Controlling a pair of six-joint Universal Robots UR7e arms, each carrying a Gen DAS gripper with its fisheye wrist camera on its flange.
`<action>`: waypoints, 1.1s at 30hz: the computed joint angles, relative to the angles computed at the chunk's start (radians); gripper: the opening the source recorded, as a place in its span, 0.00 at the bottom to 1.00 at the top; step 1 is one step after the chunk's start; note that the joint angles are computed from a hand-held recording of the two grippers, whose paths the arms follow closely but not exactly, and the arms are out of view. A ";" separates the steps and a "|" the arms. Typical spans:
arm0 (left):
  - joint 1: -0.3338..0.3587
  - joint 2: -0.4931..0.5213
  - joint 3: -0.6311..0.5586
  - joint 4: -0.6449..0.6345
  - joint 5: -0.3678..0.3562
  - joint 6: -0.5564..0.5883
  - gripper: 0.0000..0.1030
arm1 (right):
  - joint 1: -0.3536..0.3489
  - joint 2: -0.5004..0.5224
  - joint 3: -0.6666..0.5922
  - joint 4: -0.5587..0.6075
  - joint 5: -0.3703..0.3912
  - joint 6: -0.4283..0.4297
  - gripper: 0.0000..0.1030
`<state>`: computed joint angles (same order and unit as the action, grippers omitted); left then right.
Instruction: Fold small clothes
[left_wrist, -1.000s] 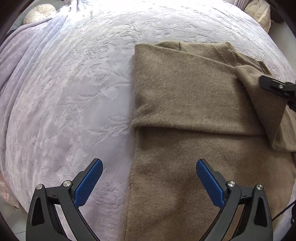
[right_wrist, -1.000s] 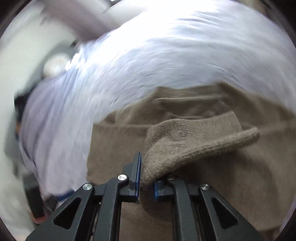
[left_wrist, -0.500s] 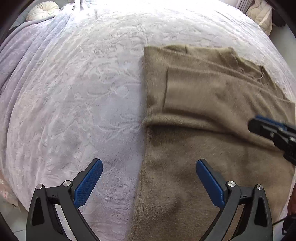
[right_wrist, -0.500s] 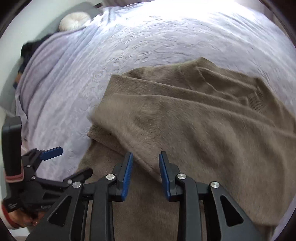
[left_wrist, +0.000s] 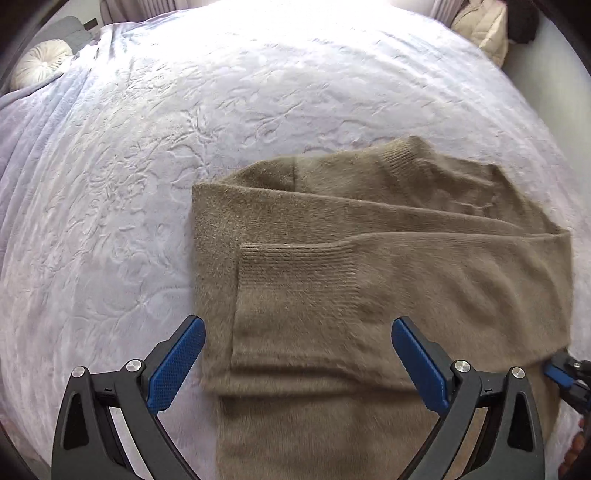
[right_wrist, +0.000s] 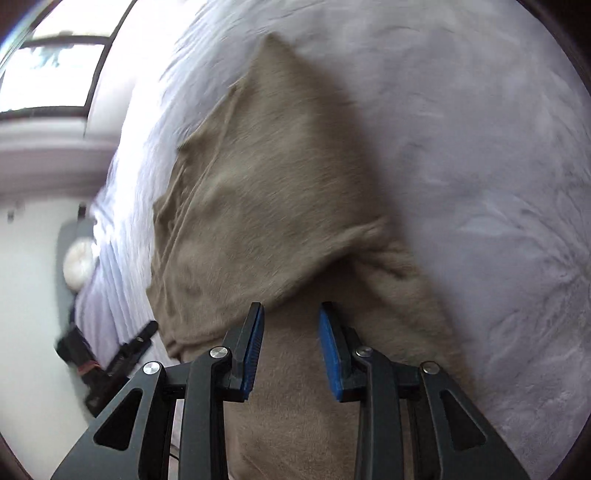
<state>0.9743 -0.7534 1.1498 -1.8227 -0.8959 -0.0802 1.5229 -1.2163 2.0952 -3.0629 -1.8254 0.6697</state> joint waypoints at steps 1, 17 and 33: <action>0.004 0.017 -0.013 0.028 0.025 -0.023 0.99 | -0.012 0.007 0.008 -0.045 0.013 0.012 0.33; 0.018 -0.010 0.024 0.098 0.015 -0.059 0.99 | -0.007 -0.016 -0.004 -0.030 -0.129 -0.070 0.14; -0.022 -0.238 0.229 0.306 0.006 -0.184 0.99 | 0.110 -0.105 0.043 0.240 -0.223 -0.042 0.32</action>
